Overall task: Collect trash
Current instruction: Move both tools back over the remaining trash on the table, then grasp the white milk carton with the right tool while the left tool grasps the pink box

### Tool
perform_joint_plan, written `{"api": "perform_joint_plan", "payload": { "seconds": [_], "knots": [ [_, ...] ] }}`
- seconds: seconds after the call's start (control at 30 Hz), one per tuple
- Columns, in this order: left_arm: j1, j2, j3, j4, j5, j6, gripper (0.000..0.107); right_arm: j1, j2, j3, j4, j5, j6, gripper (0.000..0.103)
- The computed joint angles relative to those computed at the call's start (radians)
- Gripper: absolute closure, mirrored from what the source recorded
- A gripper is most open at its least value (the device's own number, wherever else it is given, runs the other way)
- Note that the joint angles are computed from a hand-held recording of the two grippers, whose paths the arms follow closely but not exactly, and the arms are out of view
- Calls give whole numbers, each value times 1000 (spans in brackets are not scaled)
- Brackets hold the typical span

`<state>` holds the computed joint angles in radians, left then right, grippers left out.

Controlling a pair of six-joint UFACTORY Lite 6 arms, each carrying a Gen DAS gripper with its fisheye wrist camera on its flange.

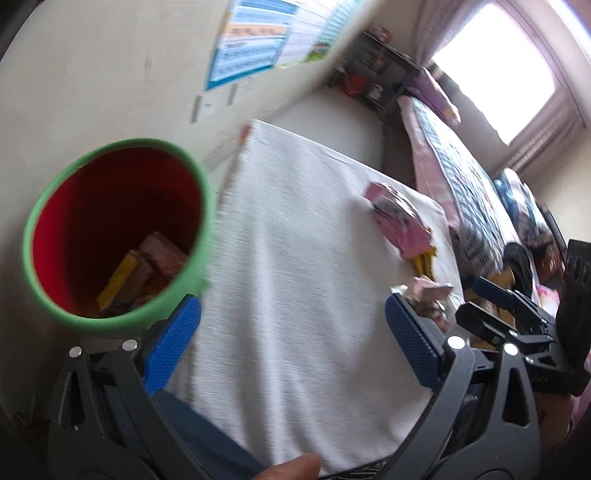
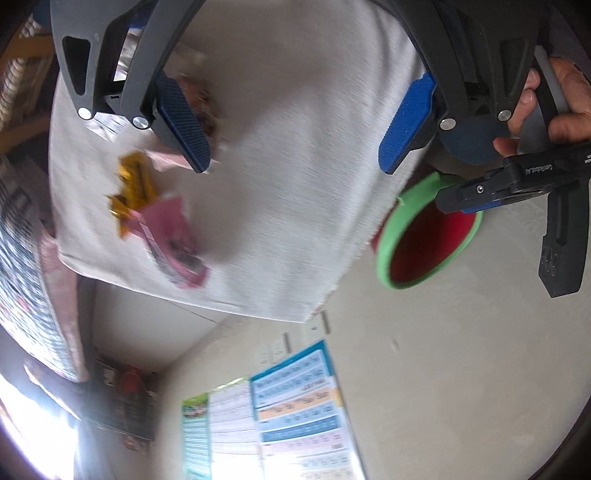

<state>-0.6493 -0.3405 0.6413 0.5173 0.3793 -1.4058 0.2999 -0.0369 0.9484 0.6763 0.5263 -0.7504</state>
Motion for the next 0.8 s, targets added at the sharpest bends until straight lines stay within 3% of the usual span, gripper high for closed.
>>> {"api": "perform_joint_plan", "payload": {
  "seconds": [0.27,0.47,0.8],
  "knots": [
    [-130,251,206,70,-21,-84,10,-259,-82,-84,52,87,-173,14],
    [-165,394,337,33,-34,-34,10,-388,-86,-112,42,114,-236,14],
    [-178,466,422,-16,-17,37,10,-411,-5,-205,89,-6,-282,14]
  ]
}}
